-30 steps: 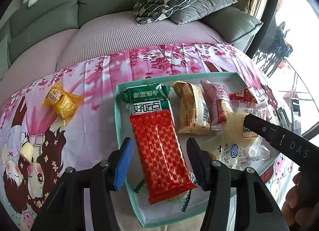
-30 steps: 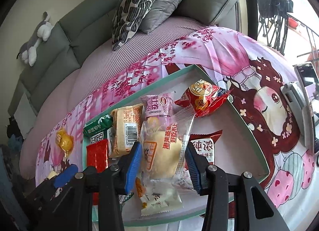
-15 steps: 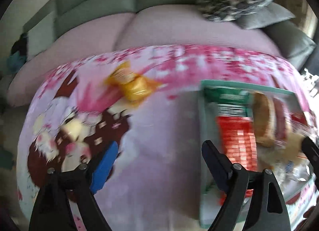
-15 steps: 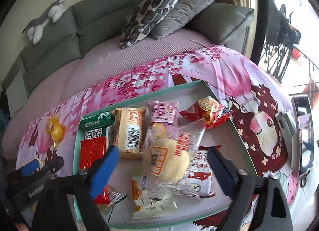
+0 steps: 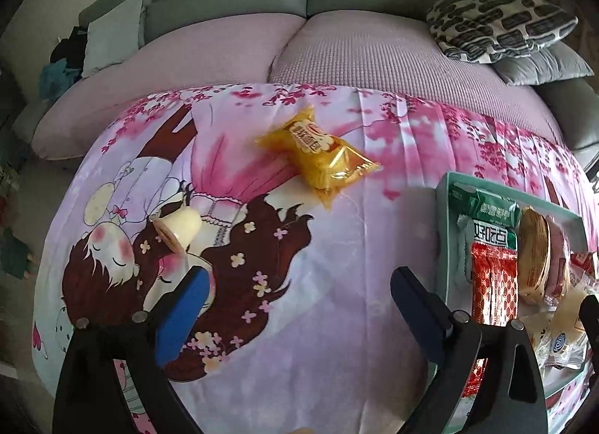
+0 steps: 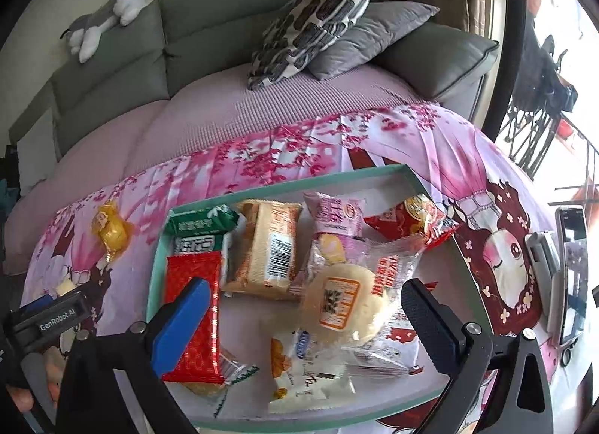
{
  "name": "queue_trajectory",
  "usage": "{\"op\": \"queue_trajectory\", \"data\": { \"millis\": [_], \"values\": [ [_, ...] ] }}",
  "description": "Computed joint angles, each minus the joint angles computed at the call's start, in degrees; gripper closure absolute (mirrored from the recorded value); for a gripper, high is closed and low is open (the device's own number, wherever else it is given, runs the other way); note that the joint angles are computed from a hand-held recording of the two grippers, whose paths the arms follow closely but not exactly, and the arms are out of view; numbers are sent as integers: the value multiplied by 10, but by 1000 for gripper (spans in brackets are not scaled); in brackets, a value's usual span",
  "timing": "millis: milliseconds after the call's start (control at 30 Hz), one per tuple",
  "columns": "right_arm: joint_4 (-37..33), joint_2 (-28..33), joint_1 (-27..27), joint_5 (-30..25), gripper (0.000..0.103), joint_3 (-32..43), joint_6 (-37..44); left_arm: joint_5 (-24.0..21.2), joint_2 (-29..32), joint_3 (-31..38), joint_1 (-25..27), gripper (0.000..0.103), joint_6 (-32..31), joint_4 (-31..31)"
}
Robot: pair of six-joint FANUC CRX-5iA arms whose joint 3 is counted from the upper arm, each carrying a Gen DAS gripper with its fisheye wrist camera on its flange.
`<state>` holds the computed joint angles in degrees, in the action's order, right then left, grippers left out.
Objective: Organize snacks
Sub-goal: 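Move both tools back from the tray to the remaining snacks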
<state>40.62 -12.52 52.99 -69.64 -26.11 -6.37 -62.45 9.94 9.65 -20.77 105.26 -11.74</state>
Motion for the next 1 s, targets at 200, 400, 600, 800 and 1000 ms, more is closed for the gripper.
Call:
{"op": "queue_trajectory", "data": {
  "millis": [200,400,600,800,1000],
  "values": [
    [55,17,21,9,0,9,-4,-6,-10,0,21,6,2,-7],
    [49,51,25,49,0,37,38,-14,-18,-1,48,6,9,-17],
    [30,80,30,95,0,60,61,-12,-25,-9,76,6,9,-5],
    [1,103,28,133,0,78,81,-19,-30,-18,107,6,13,-3],
    [-9,121,23,161,0,89,93,-20,-32,-29,137,6,15,14]
  ]
}}
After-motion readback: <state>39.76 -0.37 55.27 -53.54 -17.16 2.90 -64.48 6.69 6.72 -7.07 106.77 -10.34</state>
